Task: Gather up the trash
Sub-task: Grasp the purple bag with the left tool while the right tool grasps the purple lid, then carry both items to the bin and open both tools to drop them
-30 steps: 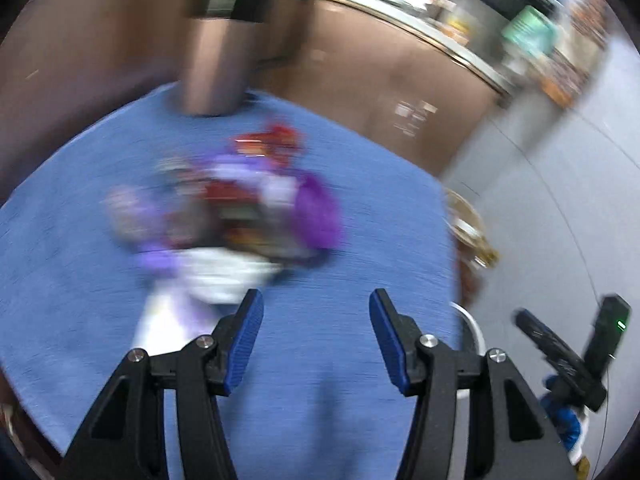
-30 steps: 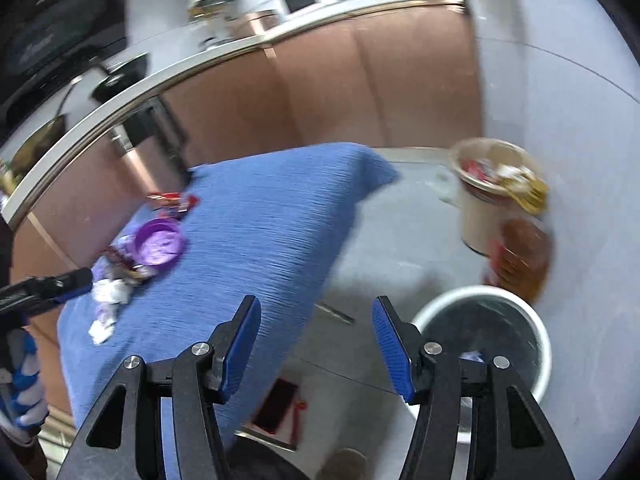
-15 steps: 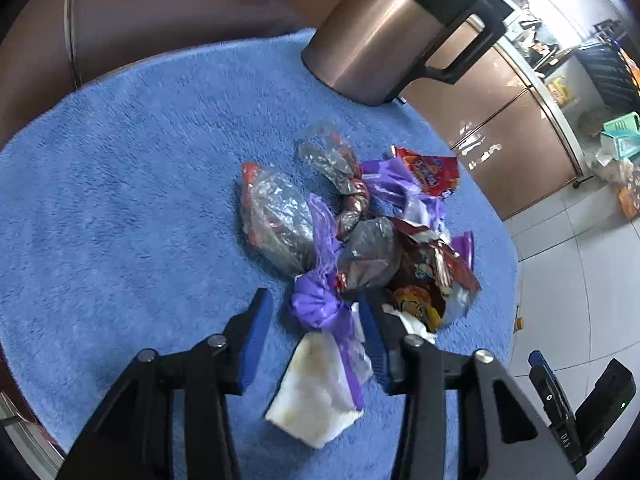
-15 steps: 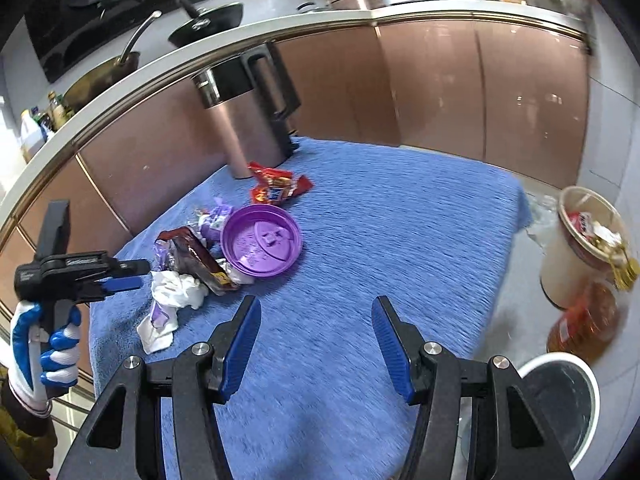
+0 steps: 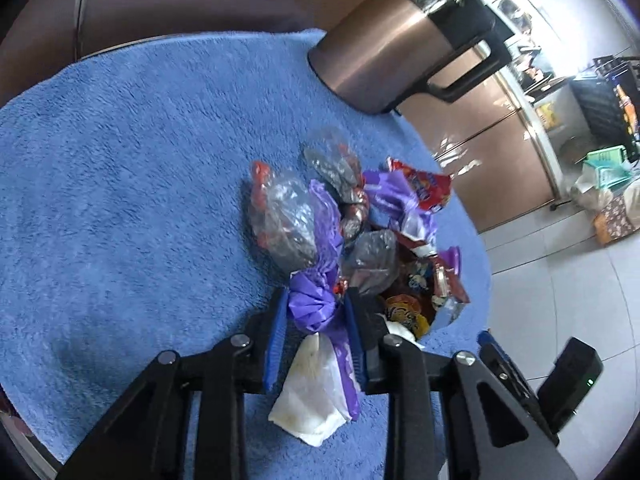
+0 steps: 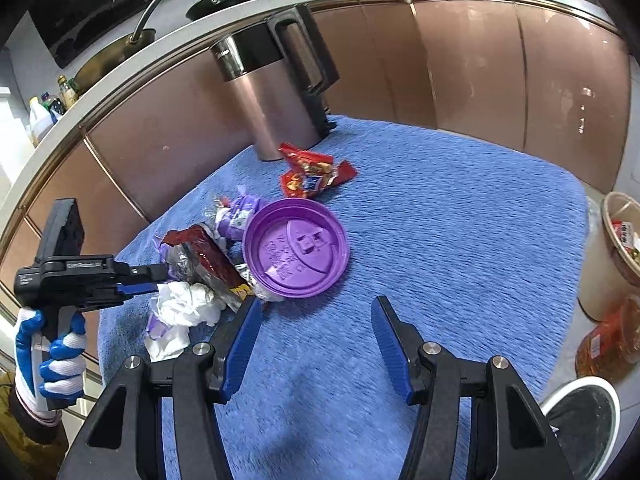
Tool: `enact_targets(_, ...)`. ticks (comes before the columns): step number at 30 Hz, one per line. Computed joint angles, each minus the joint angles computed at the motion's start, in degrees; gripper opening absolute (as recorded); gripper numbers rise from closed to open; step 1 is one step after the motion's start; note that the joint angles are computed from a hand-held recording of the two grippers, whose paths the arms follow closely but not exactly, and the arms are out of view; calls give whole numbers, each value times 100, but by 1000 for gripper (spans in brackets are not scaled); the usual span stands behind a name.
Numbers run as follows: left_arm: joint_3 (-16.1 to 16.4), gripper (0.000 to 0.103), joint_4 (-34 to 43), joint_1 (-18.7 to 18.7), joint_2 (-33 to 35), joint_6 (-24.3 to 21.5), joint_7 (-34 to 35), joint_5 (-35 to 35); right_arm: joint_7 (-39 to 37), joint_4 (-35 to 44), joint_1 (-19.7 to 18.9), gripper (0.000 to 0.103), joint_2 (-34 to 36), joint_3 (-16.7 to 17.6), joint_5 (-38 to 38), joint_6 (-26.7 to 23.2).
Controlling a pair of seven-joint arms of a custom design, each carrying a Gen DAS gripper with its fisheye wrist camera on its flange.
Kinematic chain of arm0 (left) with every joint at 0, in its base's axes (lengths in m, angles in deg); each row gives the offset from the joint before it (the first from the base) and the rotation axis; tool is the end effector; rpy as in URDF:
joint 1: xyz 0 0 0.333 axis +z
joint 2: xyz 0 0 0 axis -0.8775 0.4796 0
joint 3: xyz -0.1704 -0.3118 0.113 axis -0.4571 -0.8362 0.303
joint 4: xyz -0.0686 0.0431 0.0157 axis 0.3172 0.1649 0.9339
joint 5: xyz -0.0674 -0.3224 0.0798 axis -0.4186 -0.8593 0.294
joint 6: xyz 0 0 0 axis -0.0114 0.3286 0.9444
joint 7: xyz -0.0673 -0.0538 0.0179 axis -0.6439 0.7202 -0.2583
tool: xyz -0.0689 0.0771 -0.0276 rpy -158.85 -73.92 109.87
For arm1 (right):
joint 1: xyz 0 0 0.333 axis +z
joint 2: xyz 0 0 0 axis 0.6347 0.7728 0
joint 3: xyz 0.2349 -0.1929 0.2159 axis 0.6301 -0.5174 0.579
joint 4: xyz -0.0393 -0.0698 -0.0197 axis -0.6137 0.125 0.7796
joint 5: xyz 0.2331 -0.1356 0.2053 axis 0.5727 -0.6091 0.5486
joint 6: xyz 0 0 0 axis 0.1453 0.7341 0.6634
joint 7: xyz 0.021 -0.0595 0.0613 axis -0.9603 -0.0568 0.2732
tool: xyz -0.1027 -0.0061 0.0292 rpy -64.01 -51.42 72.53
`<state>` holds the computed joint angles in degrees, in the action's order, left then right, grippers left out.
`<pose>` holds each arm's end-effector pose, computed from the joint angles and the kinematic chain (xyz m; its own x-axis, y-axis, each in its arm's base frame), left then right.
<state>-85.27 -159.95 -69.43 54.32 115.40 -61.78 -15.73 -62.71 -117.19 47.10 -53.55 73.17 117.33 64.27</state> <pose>0.3609 -0.1083 0.4933 0.5292 -0.6346 0.5633 -0.5575 -0.7605 -0.3330 0.5068 0.0863 0.4988 0.7236 -0.6110 -0.3211 -0.6424 -0.4260 -0.6371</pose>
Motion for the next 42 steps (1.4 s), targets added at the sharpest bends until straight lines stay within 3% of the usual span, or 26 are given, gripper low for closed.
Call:
enact_targets(3,-225,27,-73,242,-221,-47,-95,141,-76,13,80,50,-6,77,53,-42)
enact_targets(10,-254,27,-145,264,-380,62,-132,295,-215,17,455,36,-31,312,-55,493)
enact_targets(16,-295,27,-227,284,-501,154,-137,364,538,189,785,11,284,467,-825,1240)
enact_targets(19,-439,27,-243,407,-695,81,-155,449,740,345,739,5,399,460,-917,1024)
enact_targets(23,-652,27,-193,572,-960,-73,-207,591,391,307,565,5,189,392,-424,591)
enact_targets(29,-850,27,96,513,-1048,-201,-276,772,-90,58,339,5,-413,90,252,-16)
enact_targets(36,-1023,27,1050,7,-232,-268,-63,1013,-425,-409,-220,5,-1099,-587,700,-519)
enact_targets(40,-888,27,1988,-683,794,-413,442,924,-354,-633,-705,5,-1176,-892,599,-263)
enact_targets(42,-783,27,2601,-1131,1431,-547,1041,519,-246,-595,-973,5,-1003,-1076,519,-244)
